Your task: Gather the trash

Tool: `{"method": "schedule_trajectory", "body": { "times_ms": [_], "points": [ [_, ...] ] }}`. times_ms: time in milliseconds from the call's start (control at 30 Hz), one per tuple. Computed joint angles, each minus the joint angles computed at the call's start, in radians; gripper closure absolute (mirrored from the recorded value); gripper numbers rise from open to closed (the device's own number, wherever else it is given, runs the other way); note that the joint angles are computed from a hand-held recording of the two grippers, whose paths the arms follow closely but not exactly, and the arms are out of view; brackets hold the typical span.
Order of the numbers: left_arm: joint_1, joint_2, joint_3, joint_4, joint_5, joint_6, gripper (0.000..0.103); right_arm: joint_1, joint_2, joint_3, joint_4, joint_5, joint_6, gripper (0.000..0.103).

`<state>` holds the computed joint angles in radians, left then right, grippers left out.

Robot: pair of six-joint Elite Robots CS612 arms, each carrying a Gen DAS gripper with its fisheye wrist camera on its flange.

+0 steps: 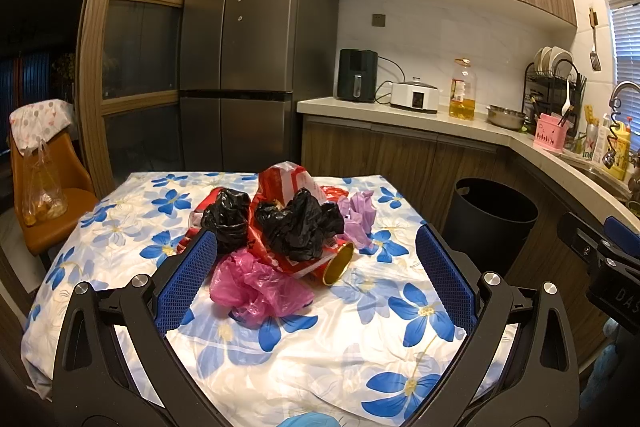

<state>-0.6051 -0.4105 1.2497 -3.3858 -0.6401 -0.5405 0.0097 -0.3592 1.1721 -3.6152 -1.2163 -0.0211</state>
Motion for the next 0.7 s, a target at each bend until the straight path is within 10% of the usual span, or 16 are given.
{"method": "schedule_trajectory", "body": {
  "times_ms": [700],
  "points": [
    [0.018,0.029,-0.004,-0.002,0.049,-0.075,0.008,0.005,0.054,-0.083,0.058,0.081,0.002,0.005]
  ]
}}
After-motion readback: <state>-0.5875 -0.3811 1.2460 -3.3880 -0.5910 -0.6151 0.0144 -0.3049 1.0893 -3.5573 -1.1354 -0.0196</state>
